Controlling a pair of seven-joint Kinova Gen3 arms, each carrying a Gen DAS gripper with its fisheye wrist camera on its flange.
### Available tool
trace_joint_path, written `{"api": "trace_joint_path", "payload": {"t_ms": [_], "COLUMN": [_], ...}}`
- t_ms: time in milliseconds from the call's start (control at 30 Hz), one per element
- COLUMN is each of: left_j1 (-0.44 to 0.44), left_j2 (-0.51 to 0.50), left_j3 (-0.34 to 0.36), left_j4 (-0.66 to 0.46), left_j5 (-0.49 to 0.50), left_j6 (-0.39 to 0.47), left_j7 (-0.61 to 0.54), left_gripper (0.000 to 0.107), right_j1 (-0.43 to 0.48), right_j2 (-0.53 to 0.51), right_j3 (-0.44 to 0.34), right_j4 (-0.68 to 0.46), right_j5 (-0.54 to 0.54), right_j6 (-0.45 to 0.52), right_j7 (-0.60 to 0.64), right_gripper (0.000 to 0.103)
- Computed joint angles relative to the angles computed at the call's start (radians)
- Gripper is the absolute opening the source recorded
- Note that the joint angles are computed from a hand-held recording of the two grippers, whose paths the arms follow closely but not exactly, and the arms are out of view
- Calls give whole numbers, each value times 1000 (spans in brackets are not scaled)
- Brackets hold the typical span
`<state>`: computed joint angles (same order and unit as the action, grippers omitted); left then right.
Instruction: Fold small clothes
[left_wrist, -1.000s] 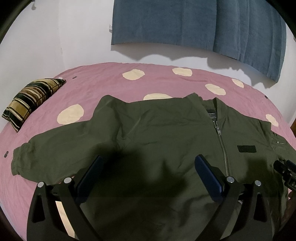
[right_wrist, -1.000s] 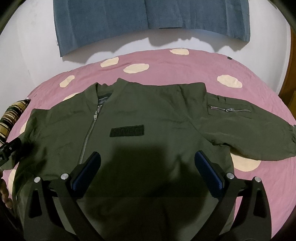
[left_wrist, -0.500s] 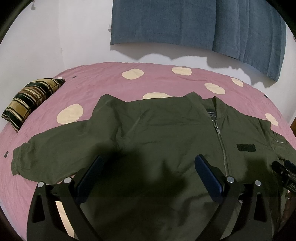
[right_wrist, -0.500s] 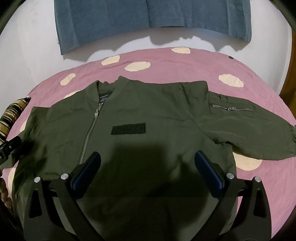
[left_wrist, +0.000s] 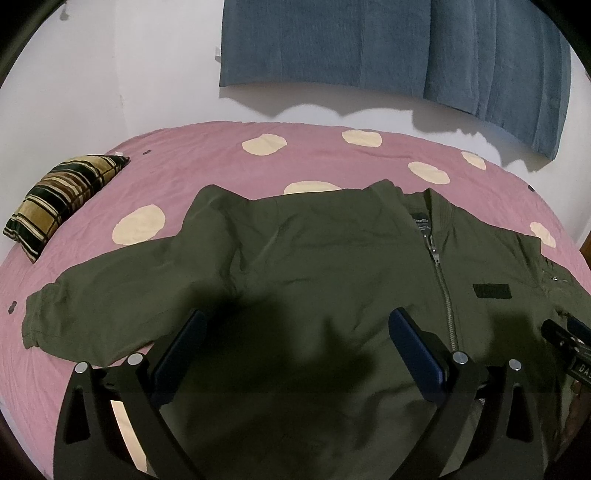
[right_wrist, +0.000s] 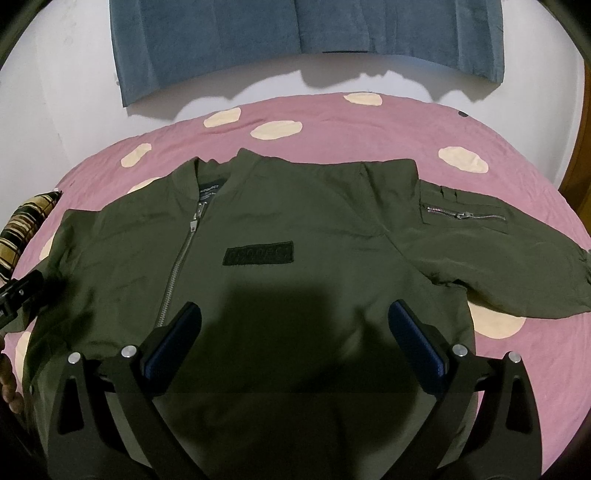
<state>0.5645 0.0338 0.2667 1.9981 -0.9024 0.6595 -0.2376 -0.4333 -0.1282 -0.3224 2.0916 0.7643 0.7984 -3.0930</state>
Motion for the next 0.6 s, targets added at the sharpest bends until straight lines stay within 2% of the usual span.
{"api": "trace_joint_path", "payload": {"t_ms": [267, 433, 533, 600], "left_j1": [7, 14, 17, 15], "left_j2": [3, 12, 16, 18], "left_j3": [1, 0, -4, -8], "left_j4": [6, 8, 9, 8], "left_j5": [-1, -22, -20, -7], "left_j6": [-1, 5, 3, -1], "left_j7": [12, 23, 20, 10], "left_gripper": [99, 99, 99, 99], "right_j1": [2, 64, 122, 154], "right_j2": [-6, -91, -181, -253], "right_j3": [4, 30, 104, 184], "right_j4": [9, 46, 85, 122], "right_j5": [11, -10, -74, -123], "right_j6": [-9, -60, -120, -156], "right_j7": [-18, 9, 77, 135], "right_gripper": [101, 101, 101, 101]}}
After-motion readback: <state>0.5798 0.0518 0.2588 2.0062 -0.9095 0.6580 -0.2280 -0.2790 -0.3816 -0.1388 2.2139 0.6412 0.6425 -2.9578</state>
